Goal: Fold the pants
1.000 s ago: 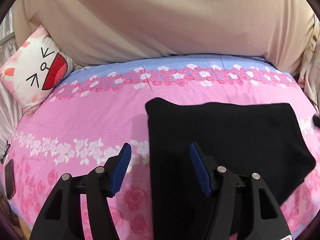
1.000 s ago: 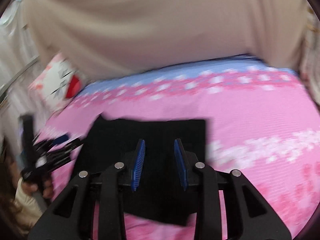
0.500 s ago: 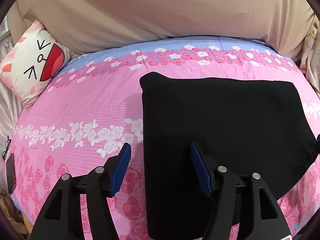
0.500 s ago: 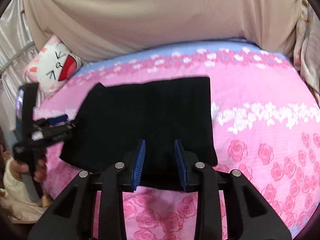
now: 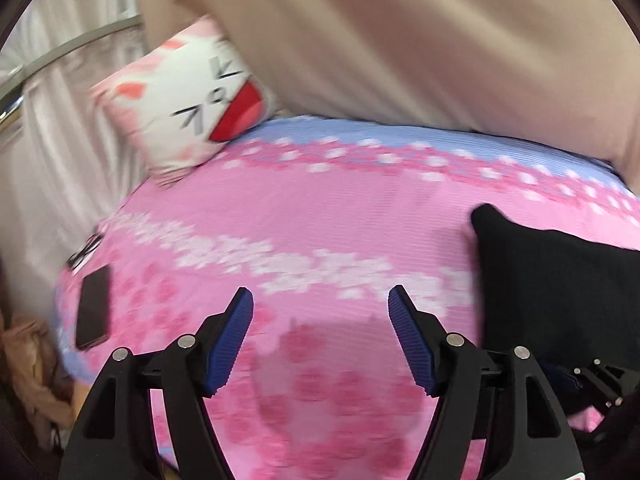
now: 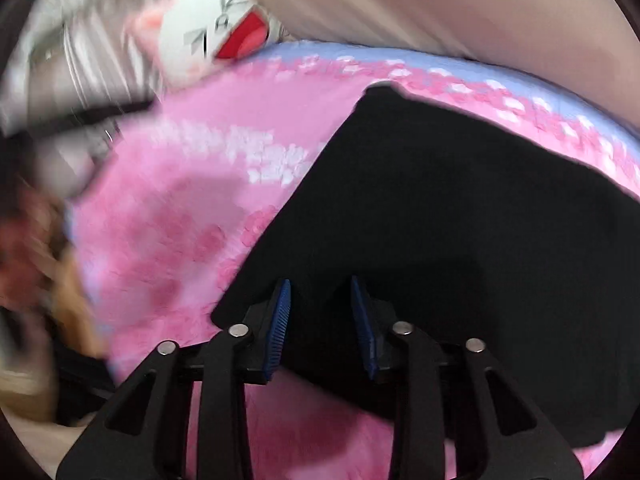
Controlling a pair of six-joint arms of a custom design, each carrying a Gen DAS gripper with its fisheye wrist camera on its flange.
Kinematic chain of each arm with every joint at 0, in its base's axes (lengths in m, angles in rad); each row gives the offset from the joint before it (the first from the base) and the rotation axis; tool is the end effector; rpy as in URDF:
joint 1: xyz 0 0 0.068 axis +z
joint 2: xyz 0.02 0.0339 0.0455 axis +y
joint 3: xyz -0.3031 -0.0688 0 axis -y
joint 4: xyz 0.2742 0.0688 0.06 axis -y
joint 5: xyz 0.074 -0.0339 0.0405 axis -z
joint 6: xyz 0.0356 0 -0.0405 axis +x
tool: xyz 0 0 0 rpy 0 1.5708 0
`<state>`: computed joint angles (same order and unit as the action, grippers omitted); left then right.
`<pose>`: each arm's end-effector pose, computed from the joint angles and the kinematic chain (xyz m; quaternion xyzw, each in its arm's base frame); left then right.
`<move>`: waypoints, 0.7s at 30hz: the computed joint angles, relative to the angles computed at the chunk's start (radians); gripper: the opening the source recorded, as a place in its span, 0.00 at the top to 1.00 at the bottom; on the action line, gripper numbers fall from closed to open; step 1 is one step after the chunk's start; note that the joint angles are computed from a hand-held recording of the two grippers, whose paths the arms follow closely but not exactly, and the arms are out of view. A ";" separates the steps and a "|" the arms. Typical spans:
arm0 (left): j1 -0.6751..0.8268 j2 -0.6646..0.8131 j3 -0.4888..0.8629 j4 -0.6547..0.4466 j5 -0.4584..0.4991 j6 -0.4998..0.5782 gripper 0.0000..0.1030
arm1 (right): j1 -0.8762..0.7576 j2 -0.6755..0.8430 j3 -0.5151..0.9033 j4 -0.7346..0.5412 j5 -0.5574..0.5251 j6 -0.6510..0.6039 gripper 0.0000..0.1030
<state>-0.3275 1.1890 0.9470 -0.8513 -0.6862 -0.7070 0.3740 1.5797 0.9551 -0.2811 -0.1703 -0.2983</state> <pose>0.2291 -0.0540 0.2971 -0.2507 0.8836 0.1740 0.3552 0.3213 0.1326 0.2191 -0.3369 0.8799 0.0926 0.3220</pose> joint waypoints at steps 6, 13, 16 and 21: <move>0.038 0.024 -0.033 0.111 0.174 0.060 0.34 | -0.064 -0.029 0.029 -0.079 -0.140 0.010 0.66; 0.057 0.127 -0.028 0.299 0.508 0.135 0.16 | -0.689 -0.024 0.206 -0.358 -0.497 0.024 0.04; 0.097 0.193 -0.013 0.327 0.638 0.126 0.16 | -0.841 0.247 0.449 -0.643 -0.593 -0.051 0.04; 0.211 0.335 0.027 0.330 0.999 0.155 0.16 | -0.867 0.518 0.696 -0.949 -0.711 -0.212 0.04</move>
